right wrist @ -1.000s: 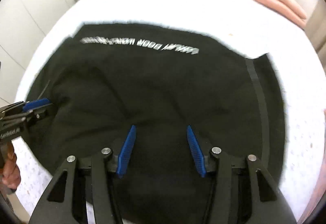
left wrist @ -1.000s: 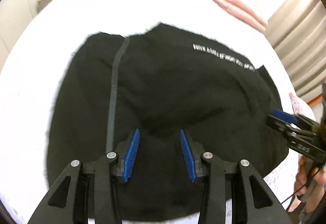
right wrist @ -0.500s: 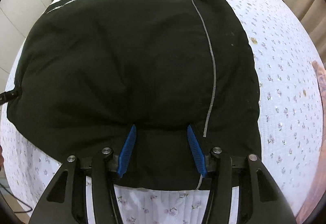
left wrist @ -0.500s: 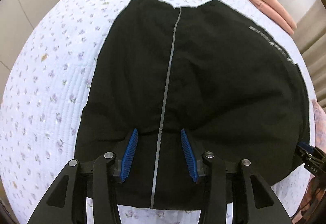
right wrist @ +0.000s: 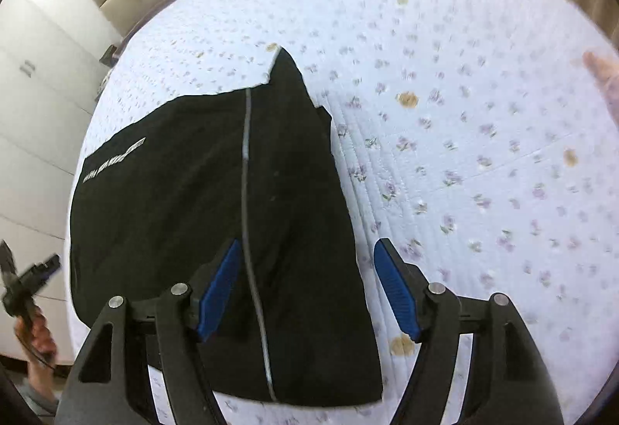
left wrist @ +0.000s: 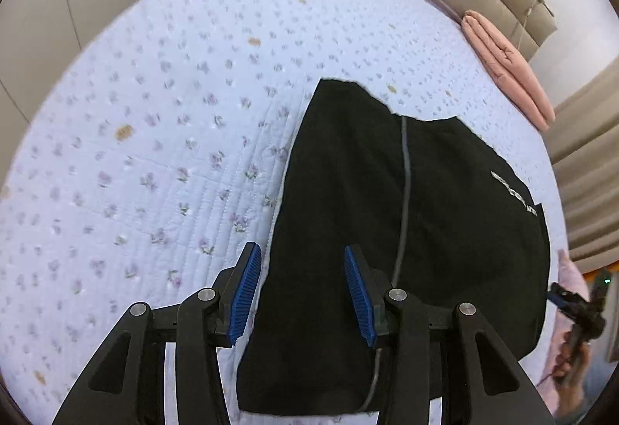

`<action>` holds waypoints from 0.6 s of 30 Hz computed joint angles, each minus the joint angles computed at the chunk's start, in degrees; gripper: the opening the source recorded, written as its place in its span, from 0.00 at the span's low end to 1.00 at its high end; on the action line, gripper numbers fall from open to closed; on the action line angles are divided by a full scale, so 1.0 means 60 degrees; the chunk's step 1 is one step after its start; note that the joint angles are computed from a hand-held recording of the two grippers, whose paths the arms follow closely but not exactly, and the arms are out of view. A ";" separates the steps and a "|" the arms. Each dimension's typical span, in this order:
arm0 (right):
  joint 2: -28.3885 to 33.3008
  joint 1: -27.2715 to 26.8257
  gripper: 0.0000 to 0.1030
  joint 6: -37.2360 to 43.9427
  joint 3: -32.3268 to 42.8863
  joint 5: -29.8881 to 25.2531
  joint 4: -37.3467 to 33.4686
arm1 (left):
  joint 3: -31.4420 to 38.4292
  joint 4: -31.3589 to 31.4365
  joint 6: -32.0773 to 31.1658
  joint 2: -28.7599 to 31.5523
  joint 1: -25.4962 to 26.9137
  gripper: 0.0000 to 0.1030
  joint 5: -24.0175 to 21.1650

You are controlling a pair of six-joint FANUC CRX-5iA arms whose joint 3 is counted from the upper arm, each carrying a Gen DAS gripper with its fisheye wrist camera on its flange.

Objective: Fold large clothes

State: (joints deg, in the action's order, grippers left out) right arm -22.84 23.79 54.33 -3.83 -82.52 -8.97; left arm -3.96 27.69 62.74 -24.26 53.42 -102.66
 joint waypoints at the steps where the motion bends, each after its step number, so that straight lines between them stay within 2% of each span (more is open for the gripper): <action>1: -0.0041 -0.0242 0.72 0.0214 -0.0034 -0.0086 -0.0201 | -0.0174 0.0010 0.0043 -0.0018 -0.0060 0.45 -0.0006; 4: 0.0152 -0.0369 0.72 0.0600 -0.0245 0.0019 -0.0608 | -0.0623 -0.0007 0.0380 0.0439 -0.0513 0.45 0.0063; 5: 0.0176 -0.0470 0.74 0.0697 -0.0335 0.0103 -0.0755 | -0.0835 0.0094 0.0443 0.0552 -0.0576 0.49 0.0123; 6: 0.0147 -0.0591 0.81 0.0688 -0.0452 0.0211 -0.0835 | -0.1012 0.0180 0.0485 0.0565 -0.0620 0.52 0.0277; 8: 0.0039 -0.0984 0.93 0.0719 -0.0665 0.0284 -0.1103 | -0.1174 0.0203 0.0573 0.0578 -0.0637 0.72 0.0589; 9: 0.0086 -0.1481 0.94 0.1010 -0.0678 0.0276 -0.1703 | -0.1244 0.0216 0.0639 0.0634 -0.0651 0.75 0.0698; 11: 0.0197 -0.2414 0.94 0.1552 -0.0634 0.0118 -0.2789 | -0.1539 0.0592 0.0697 0.0767 -0.0510 0.76 0.0668; 15: 0.0339 -0.3461 0.96 0.2499 -0.0510 -0.0248 -0.3966 | -0.1875 0.1240 0.0668 0.1168 -0.0264 0.76 0.0352; 18: 0.0579 -0.4961 0.96 0.3473 -0.0381 -0.0856 -0.5746 | -0.2107 0.1696 0.0564 0.1406 -0.0120 0.76 0.0100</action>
State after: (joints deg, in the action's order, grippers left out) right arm -19.37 -5.98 75.17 -6.11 -87.65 -43.44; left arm -16.60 37.87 66.13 -15.83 52.70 -102.06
